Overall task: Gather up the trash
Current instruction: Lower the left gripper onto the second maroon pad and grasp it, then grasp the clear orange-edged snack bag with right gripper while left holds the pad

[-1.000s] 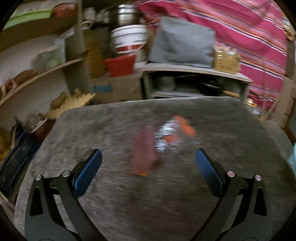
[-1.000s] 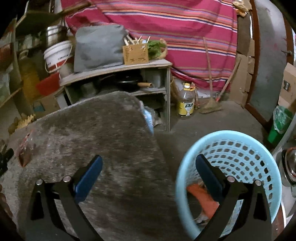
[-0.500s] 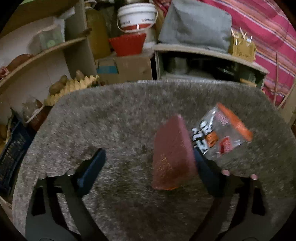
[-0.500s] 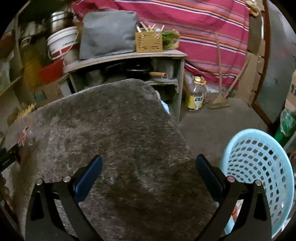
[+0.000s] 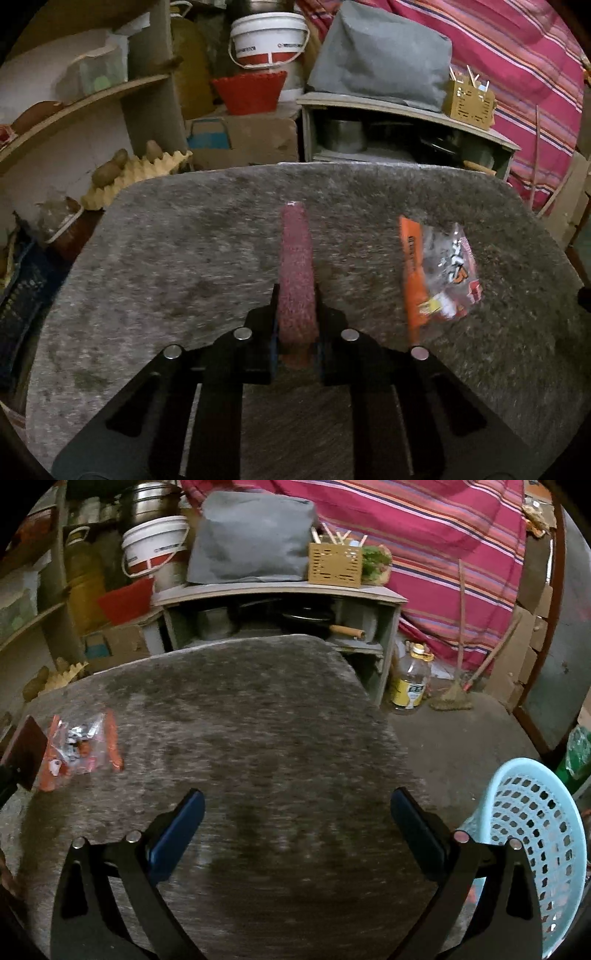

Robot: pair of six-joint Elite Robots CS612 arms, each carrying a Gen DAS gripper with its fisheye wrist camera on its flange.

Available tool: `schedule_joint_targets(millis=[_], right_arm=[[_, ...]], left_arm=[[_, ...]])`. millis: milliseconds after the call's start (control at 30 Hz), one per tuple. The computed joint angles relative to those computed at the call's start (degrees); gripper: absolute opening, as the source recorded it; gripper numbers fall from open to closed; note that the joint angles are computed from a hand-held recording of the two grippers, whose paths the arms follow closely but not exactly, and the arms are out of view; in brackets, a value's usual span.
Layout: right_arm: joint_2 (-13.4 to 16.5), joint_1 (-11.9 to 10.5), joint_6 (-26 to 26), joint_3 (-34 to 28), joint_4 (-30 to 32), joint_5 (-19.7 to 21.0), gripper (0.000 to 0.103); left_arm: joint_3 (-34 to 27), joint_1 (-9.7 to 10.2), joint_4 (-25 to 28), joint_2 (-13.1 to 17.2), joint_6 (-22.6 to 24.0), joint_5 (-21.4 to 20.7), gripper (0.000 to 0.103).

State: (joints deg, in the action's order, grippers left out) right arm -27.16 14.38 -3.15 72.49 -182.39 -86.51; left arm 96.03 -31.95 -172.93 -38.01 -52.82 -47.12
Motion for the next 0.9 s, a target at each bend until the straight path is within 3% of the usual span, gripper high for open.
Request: schedule_joint_targets(millis=[500, 900], right_arm=[[0.6, 6.1, -5.9, -2.0, 0.8, 3.4, 0.098], [1.8, 9.9, -8.1, -4.7, 2.9, -0.1, 0.098]], left_arm=[[10.4, 0.71, 4.9, -5.4, -9.1, 5.0, 0.013], [14.1, 1.77, -1.6, -5.9, -6.8, 3.8, 0.013]])
